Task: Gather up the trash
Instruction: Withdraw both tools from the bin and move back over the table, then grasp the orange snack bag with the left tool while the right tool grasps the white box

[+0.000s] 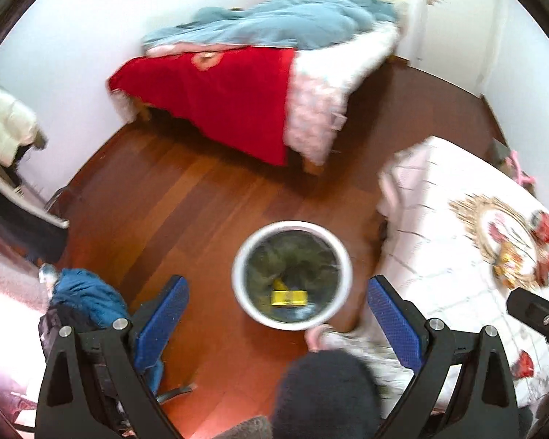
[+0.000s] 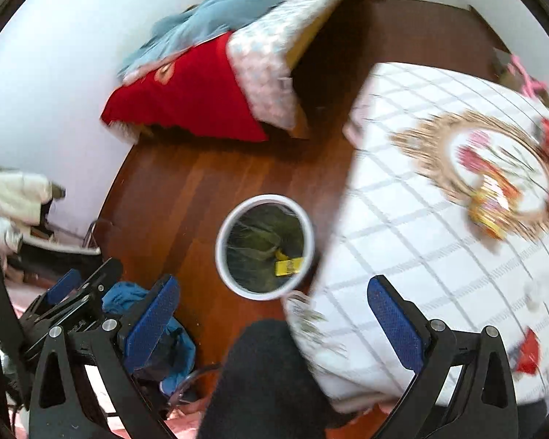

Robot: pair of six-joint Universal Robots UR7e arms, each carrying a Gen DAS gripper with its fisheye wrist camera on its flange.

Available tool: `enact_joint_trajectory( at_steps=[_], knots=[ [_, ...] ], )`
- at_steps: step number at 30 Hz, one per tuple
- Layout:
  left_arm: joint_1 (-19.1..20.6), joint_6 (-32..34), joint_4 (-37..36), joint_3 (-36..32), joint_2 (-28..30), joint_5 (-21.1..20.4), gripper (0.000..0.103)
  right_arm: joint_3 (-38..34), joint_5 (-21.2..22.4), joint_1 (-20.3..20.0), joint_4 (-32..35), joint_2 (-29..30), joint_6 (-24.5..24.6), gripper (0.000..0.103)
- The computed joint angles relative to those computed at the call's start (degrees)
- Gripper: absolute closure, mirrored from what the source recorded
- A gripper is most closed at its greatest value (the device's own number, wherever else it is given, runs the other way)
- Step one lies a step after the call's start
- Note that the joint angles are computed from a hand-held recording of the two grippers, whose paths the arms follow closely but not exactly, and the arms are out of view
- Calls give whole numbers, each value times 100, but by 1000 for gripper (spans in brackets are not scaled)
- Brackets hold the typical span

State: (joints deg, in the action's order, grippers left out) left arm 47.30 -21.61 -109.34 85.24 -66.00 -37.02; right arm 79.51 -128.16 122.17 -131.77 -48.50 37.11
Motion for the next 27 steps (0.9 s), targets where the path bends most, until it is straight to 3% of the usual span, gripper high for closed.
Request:
enact_joint_trajectory(
  at_steps=[3, 8, 13, 18, 21, 23, 26, 27],
  knots=[
    [-164, -43, -60, 84, 316, -351, 3, 824, -259, -80, 0, -751, 670, 0],
    [-488, 22, -388, 9, 1221, -952, 3, 2453, -1116, -559, 174, -2394, 2709, 0],
    [-666, 411, -437, -522, 2170, -1314, 3, 3332, -1693, -1252, 867, -3645, 4396, 0],
    [-705, 755, -397, -1056, 2810, -1392, 3, 3716, -1638, -1951, 744, -4246, 4816, 8],
    [-585, 764, -198, -1545, 3165, -1666, 3, 3850, -1404, -2256, 347, -4345, 4634, 9],
    [-453, 762, -105, -1834, 3326, -2060, 5, 3978, -1289, -2429, -41, -4392, 4435, 10],
    [-293, 997, -108, -2046, 3416, -2672, 5, 3736, -1455, -2374, 466, -4222, 4481, 31],
    [-274, 1039, -118, -2069, 3435, -2746, 5, 3748, -1470, -2373, 380, -4180, 4265, 39]
  ],
)
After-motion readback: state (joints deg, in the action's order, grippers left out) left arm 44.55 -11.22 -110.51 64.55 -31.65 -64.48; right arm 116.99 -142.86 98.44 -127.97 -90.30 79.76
